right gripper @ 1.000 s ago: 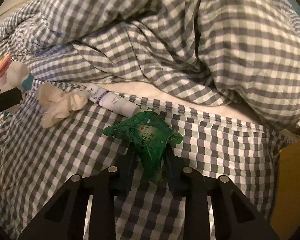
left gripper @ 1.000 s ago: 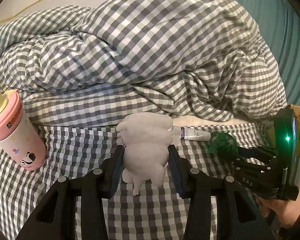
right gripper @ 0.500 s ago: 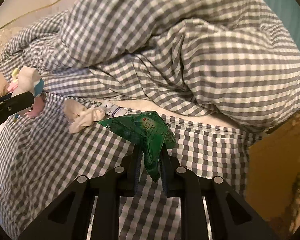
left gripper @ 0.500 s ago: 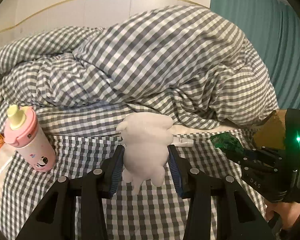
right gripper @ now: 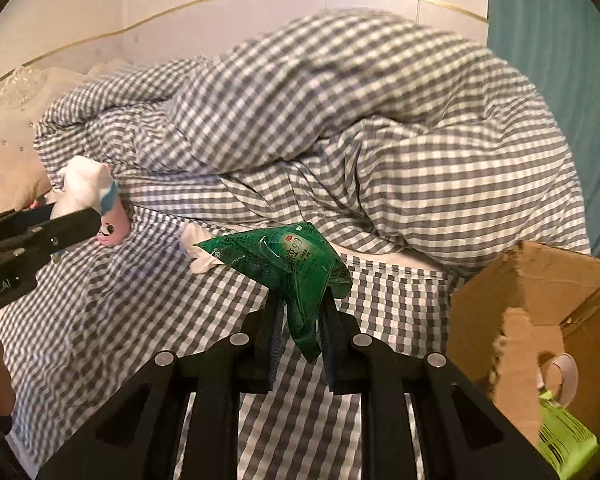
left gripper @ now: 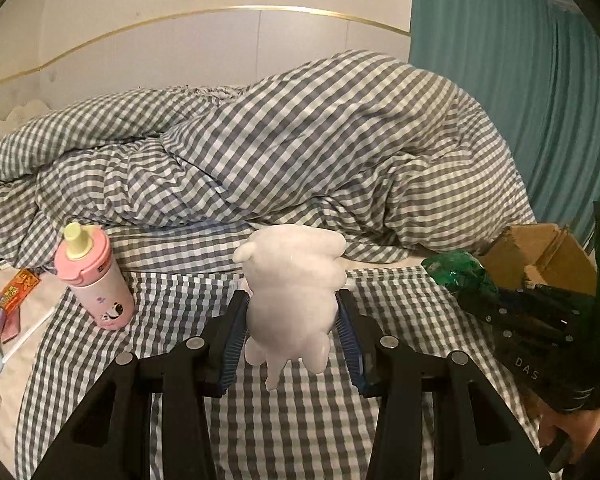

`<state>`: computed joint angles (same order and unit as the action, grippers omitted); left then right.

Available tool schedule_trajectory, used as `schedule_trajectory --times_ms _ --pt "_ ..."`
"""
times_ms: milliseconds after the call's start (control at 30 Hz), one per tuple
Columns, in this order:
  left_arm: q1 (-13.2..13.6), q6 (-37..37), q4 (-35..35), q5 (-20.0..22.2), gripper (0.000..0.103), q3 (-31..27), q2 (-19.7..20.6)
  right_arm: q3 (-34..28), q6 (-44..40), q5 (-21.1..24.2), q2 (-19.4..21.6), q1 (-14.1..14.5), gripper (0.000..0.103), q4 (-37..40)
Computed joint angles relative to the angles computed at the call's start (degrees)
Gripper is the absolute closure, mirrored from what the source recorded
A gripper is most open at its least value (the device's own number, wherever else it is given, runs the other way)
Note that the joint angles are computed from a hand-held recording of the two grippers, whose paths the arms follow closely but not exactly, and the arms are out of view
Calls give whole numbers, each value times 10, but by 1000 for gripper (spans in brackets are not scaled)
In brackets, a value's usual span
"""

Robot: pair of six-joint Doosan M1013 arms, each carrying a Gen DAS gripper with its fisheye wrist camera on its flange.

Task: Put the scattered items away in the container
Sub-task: 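Carry the white cloth and green packet over the cardboard box with both grippers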

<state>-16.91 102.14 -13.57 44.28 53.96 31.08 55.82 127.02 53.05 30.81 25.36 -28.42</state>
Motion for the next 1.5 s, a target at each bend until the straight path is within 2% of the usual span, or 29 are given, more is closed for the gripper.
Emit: schedule_trajectory --times_ms 333,467,933,1167,1500 --pt "-1 -3 1 -39 59 72 -70 40 49 -16 -53 26 87 -45" --pt "2 8 -23 -57 59 100 -98 58 71 -26 -75 38 87 -65" --pt "-2 -34 14 -107 59 171 -172 108 133 -39 -134 70 87 -137" --pt "-14 -54 37 -121 59 184 -186 138 160 -45 -160 76 87 -164" --pt "-47 -35 26 -117 59 174 -178 182 211 -10 -199 71 87 -222"
